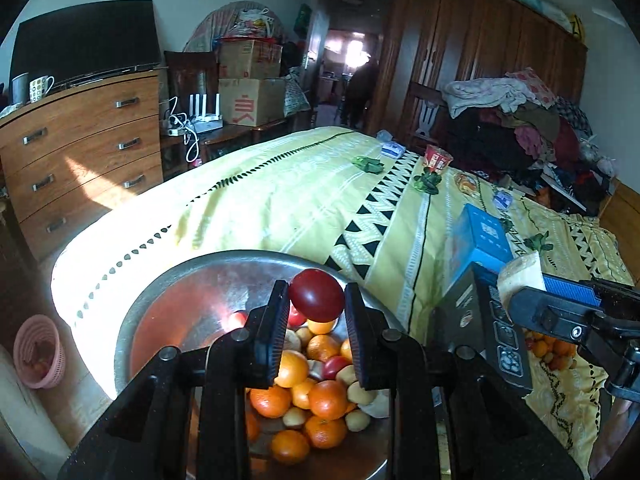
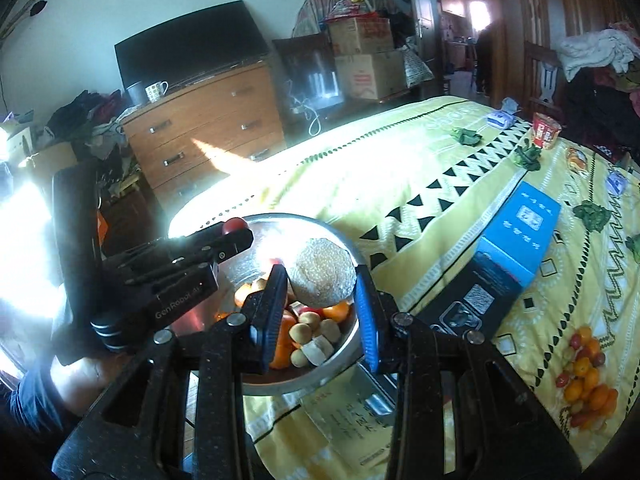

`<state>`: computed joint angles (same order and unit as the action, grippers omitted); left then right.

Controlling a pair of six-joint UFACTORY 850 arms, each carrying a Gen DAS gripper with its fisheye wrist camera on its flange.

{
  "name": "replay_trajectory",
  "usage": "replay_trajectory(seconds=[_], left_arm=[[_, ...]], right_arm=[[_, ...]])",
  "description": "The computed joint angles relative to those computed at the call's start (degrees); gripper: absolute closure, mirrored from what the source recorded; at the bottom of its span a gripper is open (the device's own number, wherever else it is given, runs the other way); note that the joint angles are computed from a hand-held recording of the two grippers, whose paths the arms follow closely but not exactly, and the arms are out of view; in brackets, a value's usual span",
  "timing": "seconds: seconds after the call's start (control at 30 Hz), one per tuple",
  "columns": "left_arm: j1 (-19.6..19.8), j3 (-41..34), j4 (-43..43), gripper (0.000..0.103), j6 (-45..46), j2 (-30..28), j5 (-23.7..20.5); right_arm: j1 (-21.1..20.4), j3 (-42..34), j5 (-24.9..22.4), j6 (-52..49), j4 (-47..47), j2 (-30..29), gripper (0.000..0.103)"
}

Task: Organize fruits
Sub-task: 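Carry the plum and brown fruit to the steel bowl and release both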

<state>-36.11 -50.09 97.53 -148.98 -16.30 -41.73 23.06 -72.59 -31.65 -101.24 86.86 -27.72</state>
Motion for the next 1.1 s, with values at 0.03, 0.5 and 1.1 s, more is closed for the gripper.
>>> replay_trajectory(seconds=[0.03,0.5,1.1], left_arm=[[0.13,0.45,-0.27,0.075,-0.14,0.07,-0.03],[2.11,4.04,0.88,0.075,-2.68,1.02,1.80],[4.24,4.16,0.76,0.074,-2.33,-0.11,4.87]], right_arm=[[0.65,-0.79,0.01,1.37,-1.18,-0.75,0.069],[4.76,-5.31,2.24,12.89,-10.87,-5.43,0.069],[6.26,-8.26,2.64,19.67,-16.12,-8.49,0.068]])
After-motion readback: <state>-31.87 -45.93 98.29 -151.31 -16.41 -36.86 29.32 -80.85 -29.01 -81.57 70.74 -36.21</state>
